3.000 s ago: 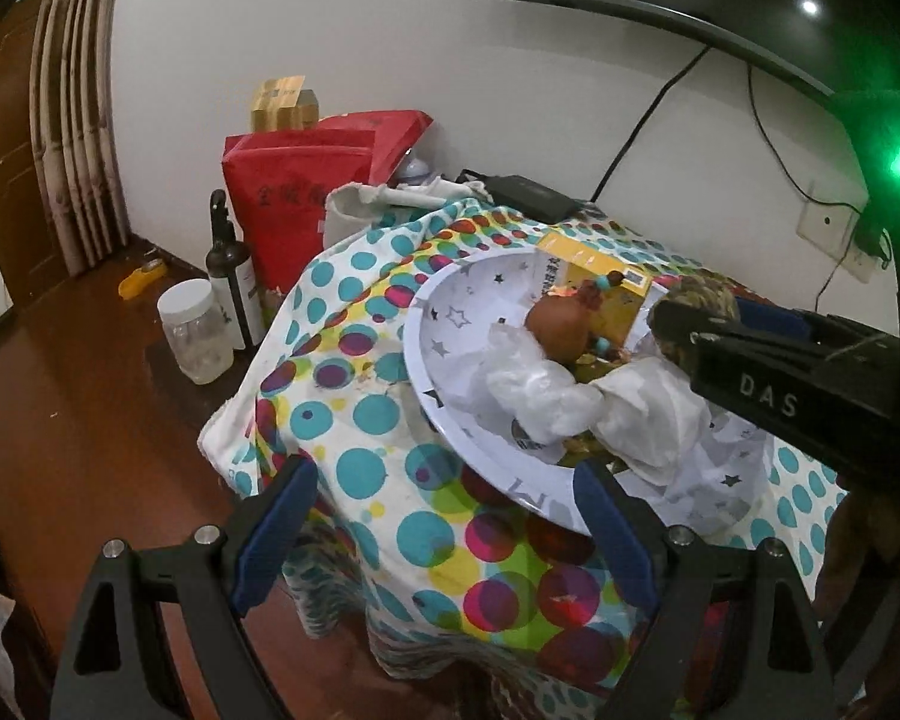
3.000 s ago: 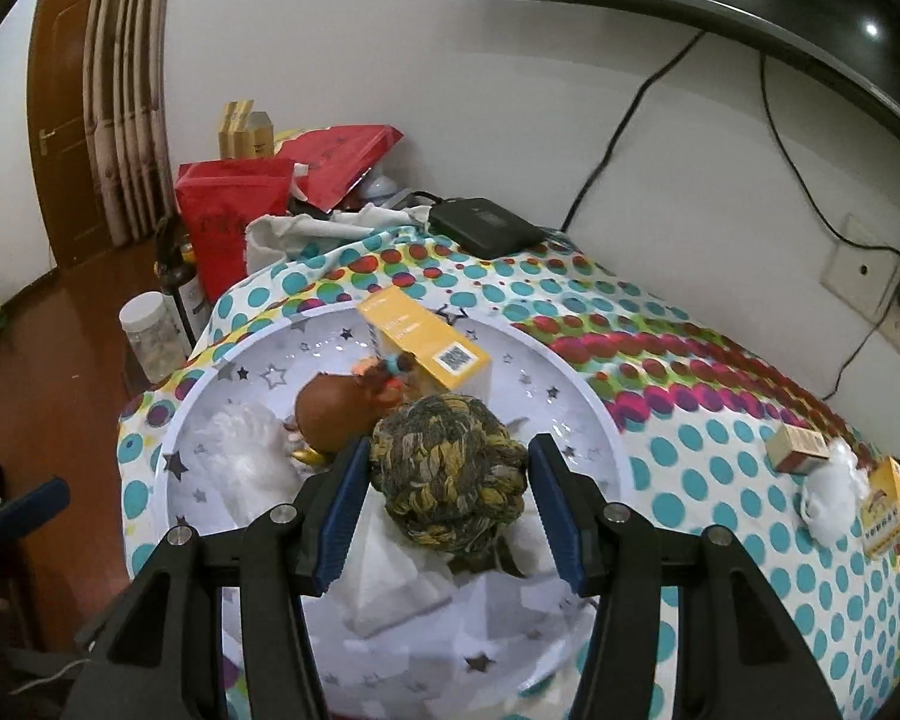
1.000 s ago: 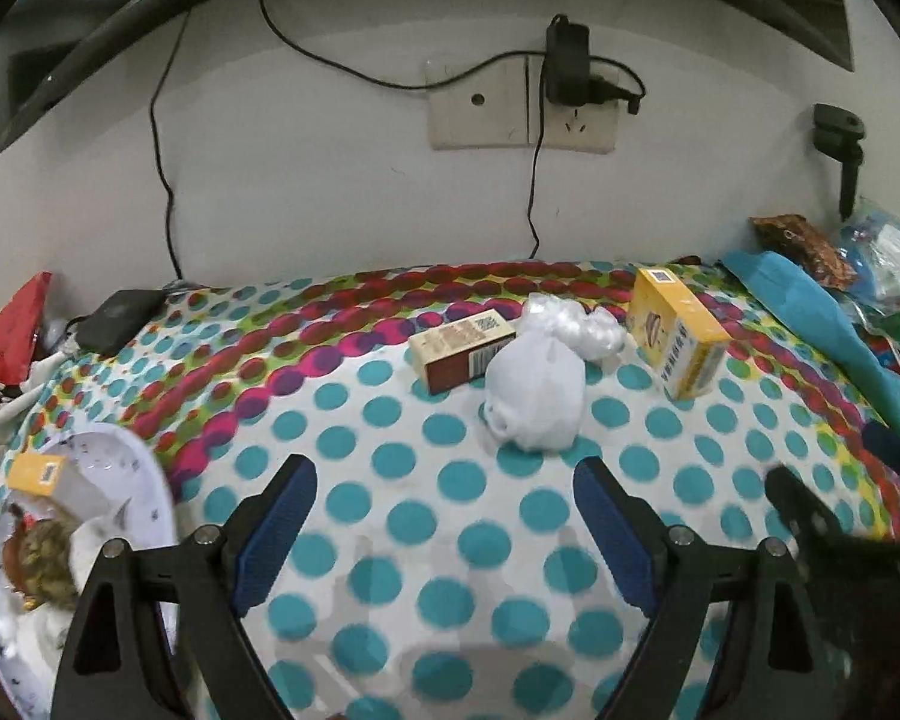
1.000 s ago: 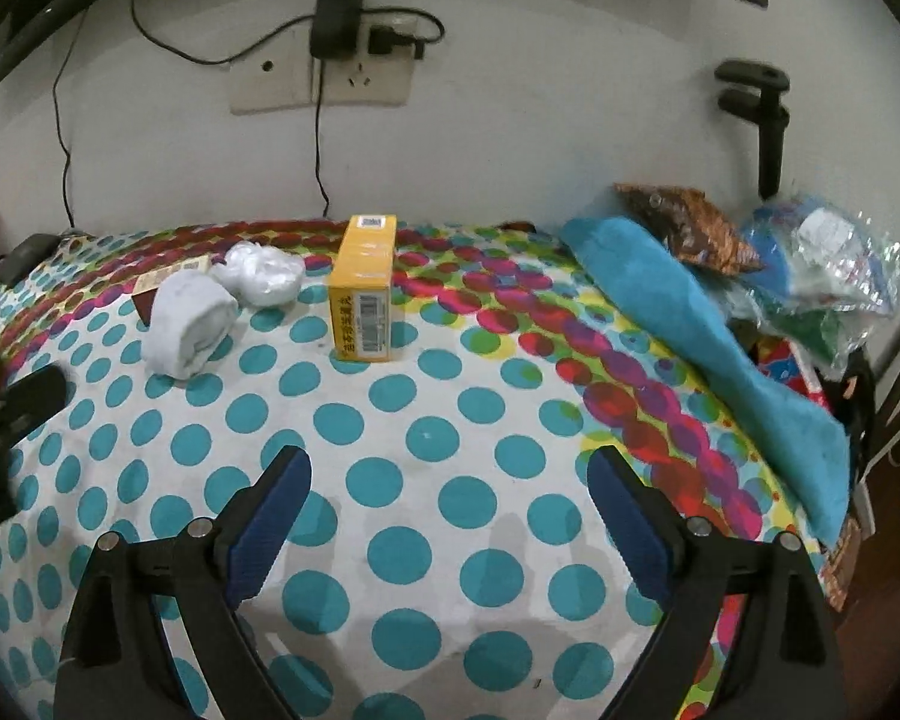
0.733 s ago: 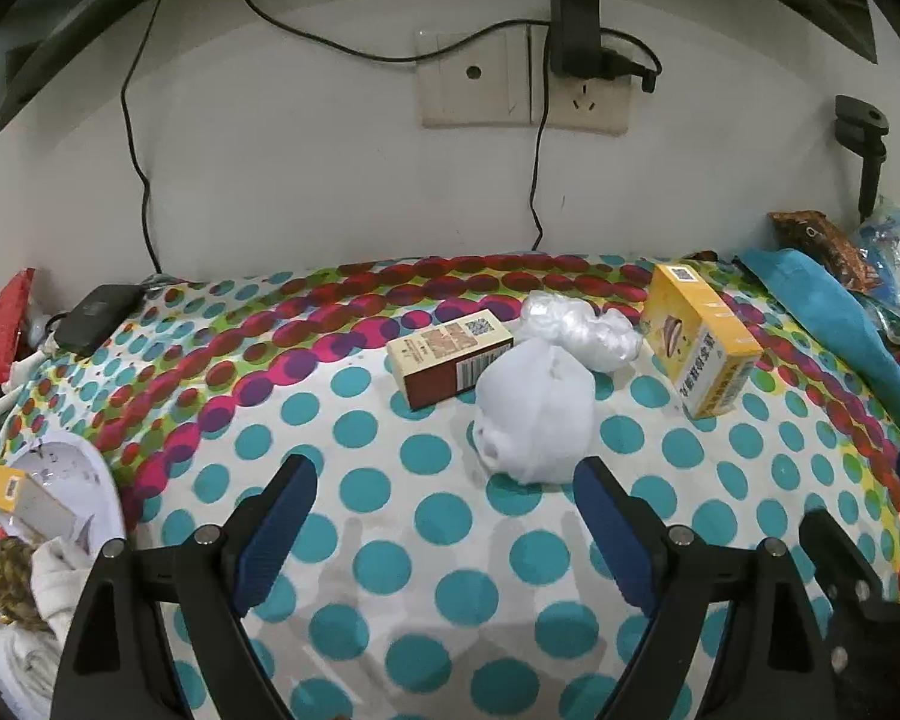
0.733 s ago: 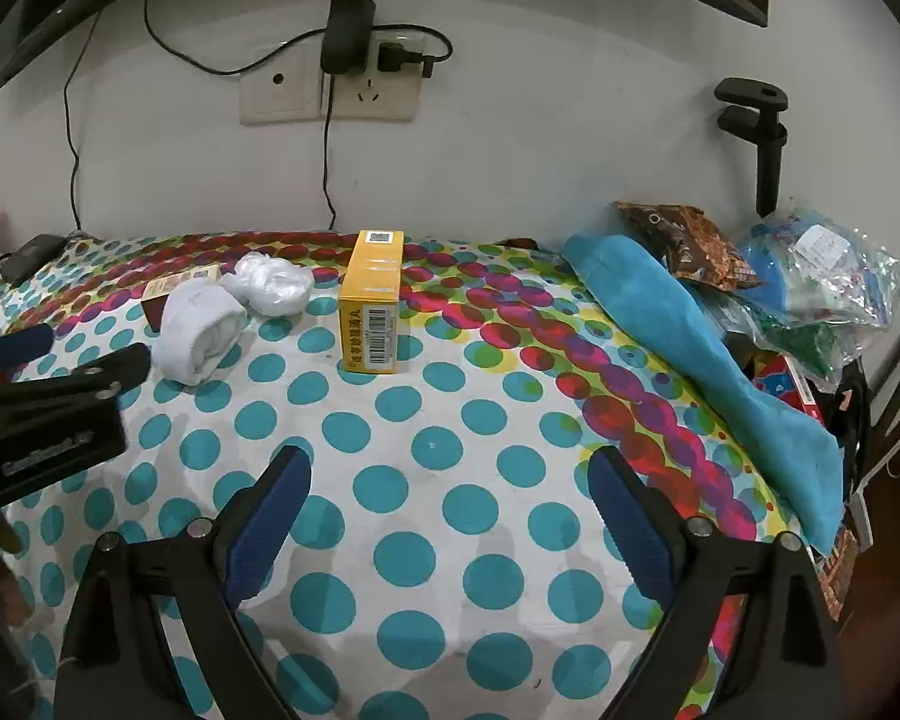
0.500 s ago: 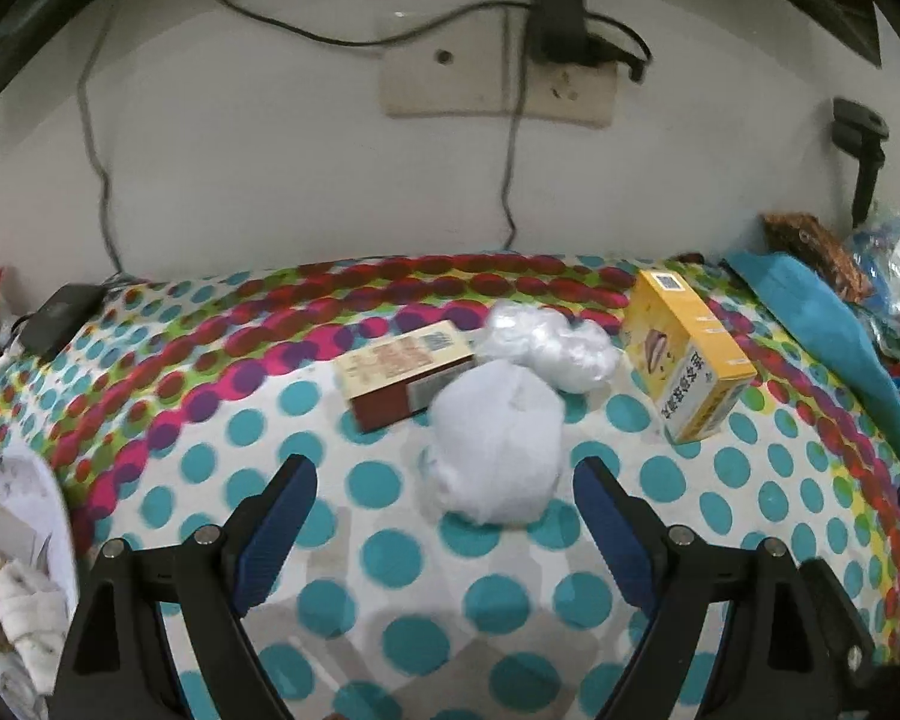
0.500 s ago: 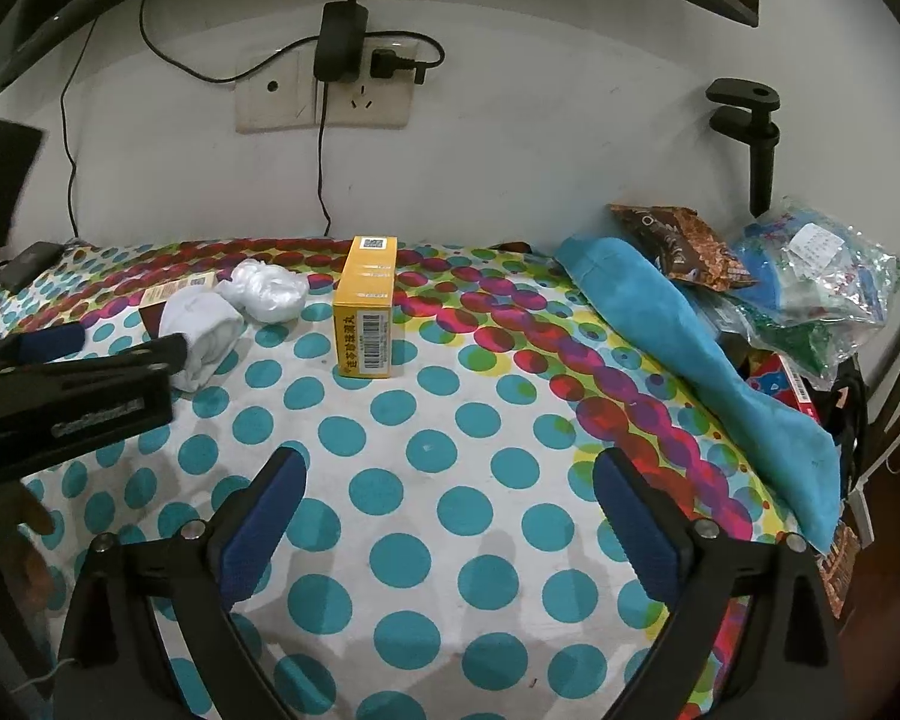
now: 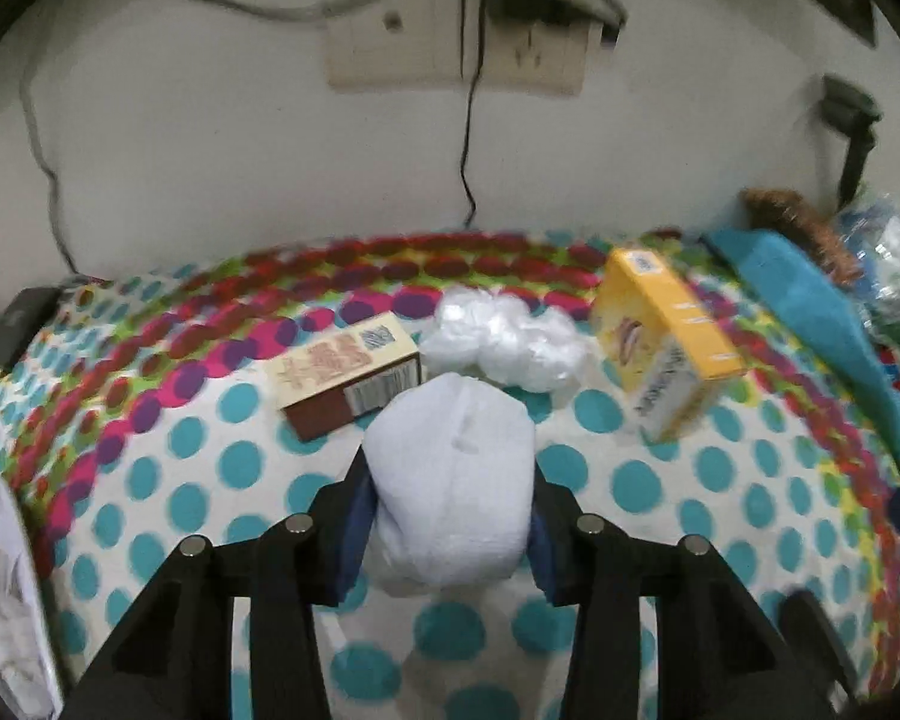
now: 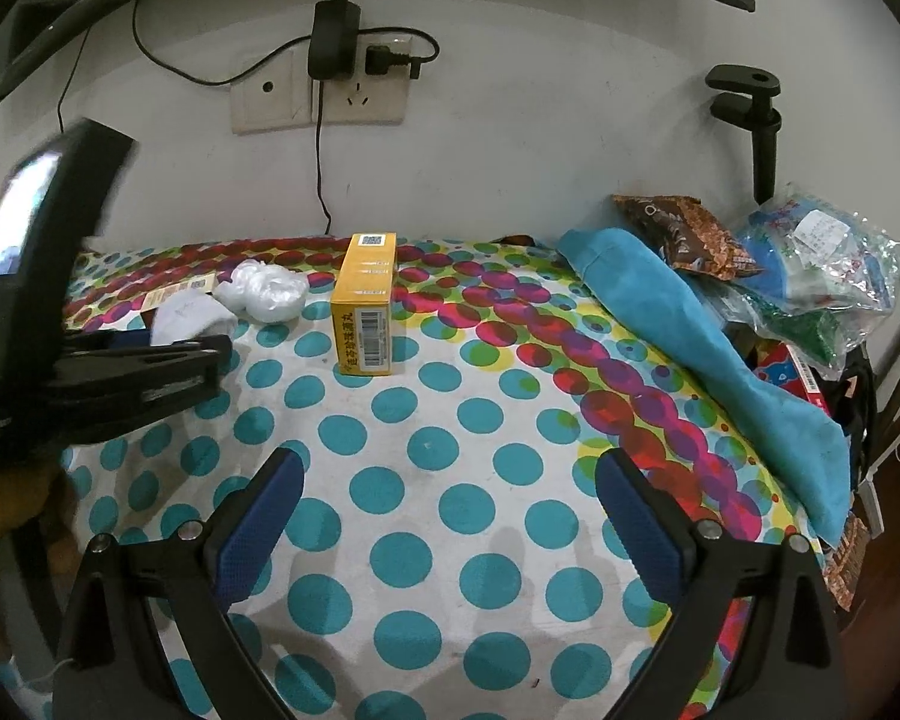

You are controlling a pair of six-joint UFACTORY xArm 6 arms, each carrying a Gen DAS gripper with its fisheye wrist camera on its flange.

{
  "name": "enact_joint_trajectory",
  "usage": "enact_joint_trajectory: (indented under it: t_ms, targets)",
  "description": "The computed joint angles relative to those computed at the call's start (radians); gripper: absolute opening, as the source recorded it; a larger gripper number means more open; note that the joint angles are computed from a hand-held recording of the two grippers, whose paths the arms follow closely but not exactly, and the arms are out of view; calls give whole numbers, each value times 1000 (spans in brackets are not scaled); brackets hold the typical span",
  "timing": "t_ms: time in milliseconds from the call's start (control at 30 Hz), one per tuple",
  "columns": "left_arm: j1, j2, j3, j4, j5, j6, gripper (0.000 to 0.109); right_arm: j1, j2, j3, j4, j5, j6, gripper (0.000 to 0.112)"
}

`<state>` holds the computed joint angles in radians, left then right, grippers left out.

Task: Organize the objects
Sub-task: 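Grasp the white cloth with the left gripper while the right gripper approaches the tall yellow box, then lift the white cloth with the left gripper while the right gripper grasps the tall yellow box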

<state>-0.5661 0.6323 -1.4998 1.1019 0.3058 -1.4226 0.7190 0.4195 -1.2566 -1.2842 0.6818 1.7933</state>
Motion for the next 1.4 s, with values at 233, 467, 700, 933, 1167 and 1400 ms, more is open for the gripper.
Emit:
enact_joint_trajectory:
  t_ms: [233,467,700,933,1167,1400]
  targets:
    - [-36,-256,302,318,28,-370,44,-9,13,-13,34,-18,-32,98]
    - [-100,-477,611,572,61,-689,44,-4,13,-14,25,-10,-27,103]
    - [-104,-624,771,702,59,-836,45,-40,60,-79,82,-85,-74,103]
    - [-70,-661,799,766,40,-929,45,-51,274,-445,231,64,-367,102]
    - [-43,-641,795,811,13,-992,45,-129,380,-553,414,-10,-478,27]
    - [-55,-671,815,797,56,-977,45,-91,343,-497,281,-21,-424,27]
